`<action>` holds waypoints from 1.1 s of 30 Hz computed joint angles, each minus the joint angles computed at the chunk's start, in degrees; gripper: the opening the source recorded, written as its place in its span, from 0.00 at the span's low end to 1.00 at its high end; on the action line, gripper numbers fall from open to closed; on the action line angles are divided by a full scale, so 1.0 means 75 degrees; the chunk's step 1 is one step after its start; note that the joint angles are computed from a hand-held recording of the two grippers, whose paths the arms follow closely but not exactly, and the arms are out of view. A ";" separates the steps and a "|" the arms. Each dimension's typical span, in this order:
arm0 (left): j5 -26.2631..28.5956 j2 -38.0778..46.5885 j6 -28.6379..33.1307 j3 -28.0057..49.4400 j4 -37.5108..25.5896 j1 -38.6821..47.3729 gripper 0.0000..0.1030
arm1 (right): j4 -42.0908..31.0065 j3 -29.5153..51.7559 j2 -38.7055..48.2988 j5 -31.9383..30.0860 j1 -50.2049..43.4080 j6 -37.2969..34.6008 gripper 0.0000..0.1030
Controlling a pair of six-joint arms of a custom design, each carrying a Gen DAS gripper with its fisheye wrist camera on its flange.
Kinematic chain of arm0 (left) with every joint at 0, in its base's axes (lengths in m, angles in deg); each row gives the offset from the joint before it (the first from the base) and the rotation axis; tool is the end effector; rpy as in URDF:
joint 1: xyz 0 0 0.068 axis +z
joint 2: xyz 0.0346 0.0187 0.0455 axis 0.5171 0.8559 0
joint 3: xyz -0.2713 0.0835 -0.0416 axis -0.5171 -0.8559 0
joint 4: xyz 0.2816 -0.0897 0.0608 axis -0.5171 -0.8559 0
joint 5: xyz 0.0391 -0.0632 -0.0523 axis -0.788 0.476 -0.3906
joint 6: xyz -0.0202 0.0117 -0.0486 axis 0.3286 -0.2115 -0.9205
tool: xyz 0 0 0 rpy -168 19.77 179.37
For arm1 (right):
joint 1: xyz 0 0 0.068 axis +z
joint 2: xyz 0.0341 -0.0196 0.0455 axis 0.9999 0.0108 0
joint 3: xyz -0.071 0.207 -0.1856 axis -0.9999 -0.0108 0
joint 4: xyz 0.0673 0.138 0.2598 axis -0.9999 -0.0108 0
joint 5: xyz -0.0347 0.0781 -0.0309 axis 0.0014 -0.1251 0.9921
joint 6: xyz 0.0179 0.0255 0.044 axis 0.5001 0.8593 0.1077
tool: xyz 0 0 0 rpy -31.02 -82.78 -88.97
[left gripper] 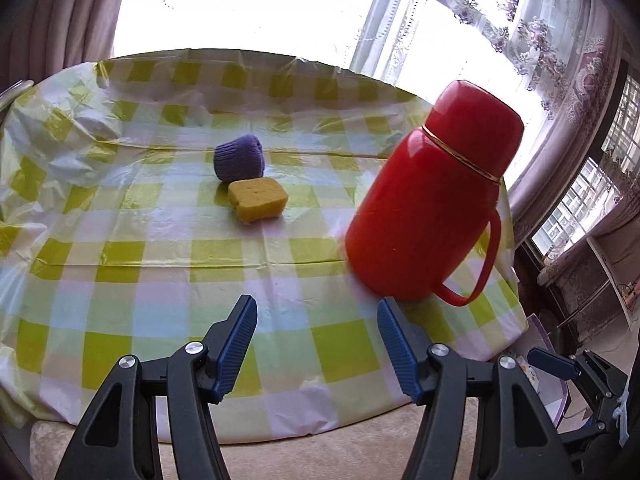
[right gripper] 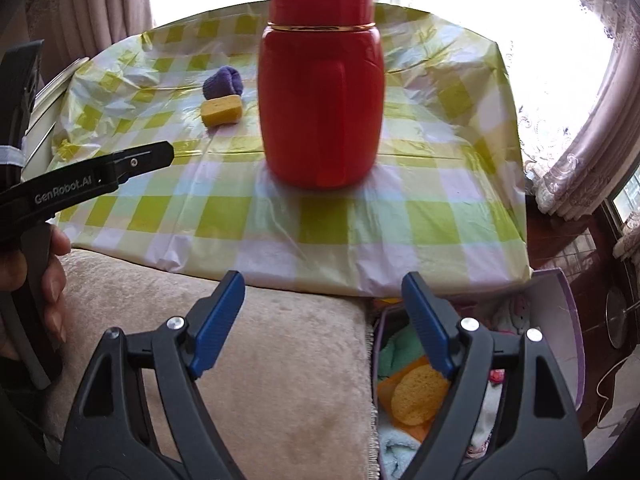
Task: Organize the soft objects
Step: 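Move both open tools back to the purple cap and yellow sponge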
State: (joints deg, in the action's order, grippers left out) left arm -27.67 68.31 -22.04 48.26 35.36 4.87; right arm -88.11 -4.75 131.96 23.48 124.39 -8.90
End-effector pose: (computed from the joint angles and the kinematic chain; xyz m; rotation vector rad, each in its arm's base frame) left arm 0.2187 -0.0899 0.2296 -0.6830 2.2441 -0.0643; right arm 0.2973 0.2138 0.2109 -0.9837 2.3003 0.3468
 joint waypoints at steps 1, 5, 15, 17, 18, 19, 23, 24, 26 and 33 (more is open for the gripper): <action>0.0010 -0.0186 0.0078 -0.0109 -0.0034 0.0181 0.62 | 0.0041 0.0070 0.0066 0.0019 0.0184 0.0018 0.81; 0.0094 -0.0787 0.0425 -0.0377 -0.0169 0.0880 0.62 | 0.0270 0.0459 0.0436 0.0082 0.0858 0.0102 0.81; 0.0938 -0.1412 0.1733 -0.0684 0.0093 0.3110 0.64 | 0.0675 0.2112 0.2066 0.0389 0.2026 0.0304 0.82; 0.1223 -0.1298 0.2037 -0.0676 0.0315 0.3540 0.66 | 0.0700 0.2566 0.2485 0.0393 0.2140 0.0347 0.82; 0.1406 -0.1201 0.2178 -0.0658 0.0442 0.3773 0.67 | 0.0687 0.2819 0.2712 0.0367 0.2173 0.0363 0.82; 0.1555 -0.1069 0.2278 -0.0615 0.0546 0.3989 0.71 | 0.0642 0.3094 0.2940 0.0380 0.2193 0.0396 0.82; 0.2181 -0.0500 0.2688 -0.0434 0.1055 0.4805 0.73 | 0.0585 0.4180 0.3843 0.0401 0.2215 0.0650 0.86; 0.2346 -0.0341 0.2763 -0.0374 0.1168 0.4992 0.73 | 0.0455 0.4515 0.4082 0.0407 0.2203 0.0725 0.86; 0.2719 -0.0022 0.2894 -0.0256 0.1430 0.5370 0.73 | 0.0393 0.5050 0.4505 0.0330 0.2176 0.0875 0.86; 0.4024 0.1193 0.3165 0.0336 0.2193 0.6210 0.74 | -0.0353 0.7176 0.6040 0.0381 0.2152 0.1168 0.87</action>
State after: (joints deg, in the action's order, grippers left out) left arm 2.51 77.26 1.70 50.78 51.80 51.44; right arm -90.76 49.07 177.25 26.33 140.53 -0.14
